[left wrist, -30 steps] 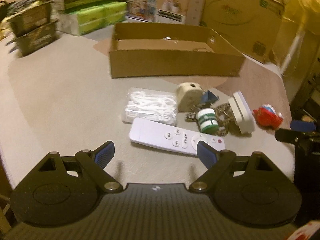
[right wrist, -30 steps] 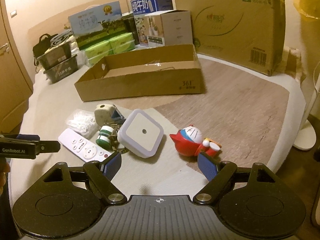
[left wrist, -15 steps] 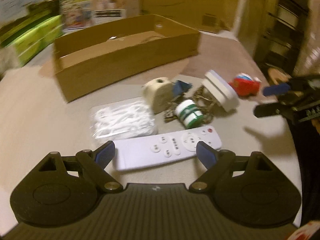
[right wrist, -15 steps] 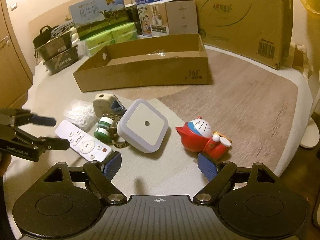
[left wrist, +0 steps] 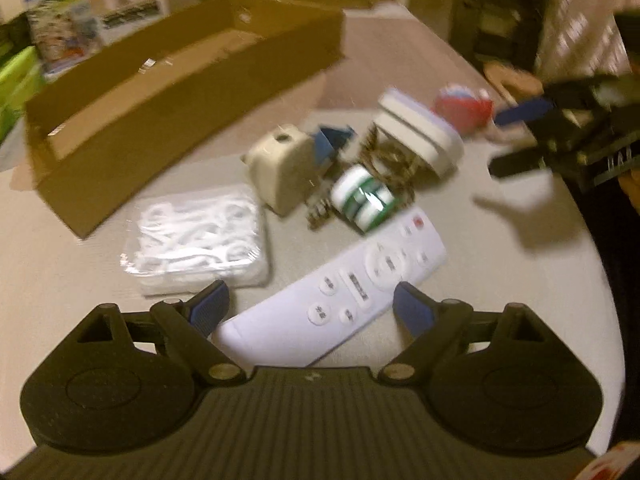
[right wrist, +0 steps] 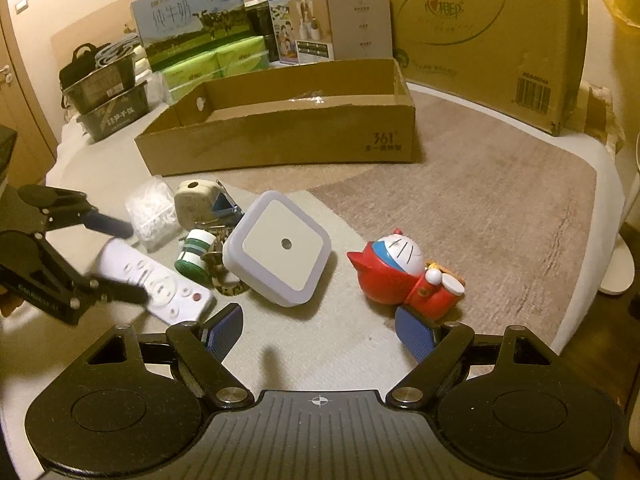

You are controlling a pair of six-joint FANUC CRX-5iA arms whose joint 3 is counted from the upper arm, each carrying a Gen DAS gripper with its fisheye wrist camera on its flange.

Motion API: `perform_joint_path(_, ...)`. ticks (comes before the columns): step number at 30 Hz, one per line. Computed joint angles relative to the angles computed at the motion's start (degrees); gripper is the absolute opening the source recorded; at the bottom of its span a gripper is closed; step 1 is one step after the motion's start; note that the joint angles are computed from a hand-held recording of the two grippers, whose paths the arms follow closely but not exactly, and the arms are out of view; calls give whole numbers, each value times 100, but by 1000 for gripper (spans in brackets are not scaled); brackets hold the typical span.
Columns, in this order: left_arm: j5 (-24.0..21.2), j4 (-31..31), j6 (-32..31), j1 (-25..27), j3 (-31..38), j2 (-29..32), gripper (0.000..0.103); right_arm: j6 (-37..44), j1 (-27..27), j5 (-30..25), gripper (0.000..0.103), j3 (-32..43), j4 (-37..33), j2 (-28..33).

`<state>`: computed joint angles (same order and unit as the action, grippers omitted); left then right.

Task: Organize rigid objects
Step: 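Lower the left tool onto the white remote and close on it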

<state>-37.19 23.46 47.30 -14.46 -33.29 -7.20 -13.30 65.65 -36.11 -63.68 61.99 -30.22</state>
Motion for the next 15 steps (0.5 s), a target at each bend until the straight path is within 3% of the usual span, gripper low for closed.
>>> perform_joint_path(3, -306, -157, 19, -28, 119, 23, 85, -32, 20, -32, 83, -6, 58, -28)
perform_joint_path(6, -438, -162, 170, -84, 47, -109, 75, -105, 53, -77, 83, -33, 113, -85)
perform_joint_path(8, -407, -274, 390, -197, -19, -224, 65, -140, 102, -119, 83, -55, 117, -132)
perform_joint_path(12, -293, -688, 1037, -459, -107, -464, 57, -184, 160, -158, 83, -95, 156, -235)
perform_joint_path(15, -124, -979, 1574, -660, -143, -552, 45, -255, 196, -202, 83, -141, 195, -316)
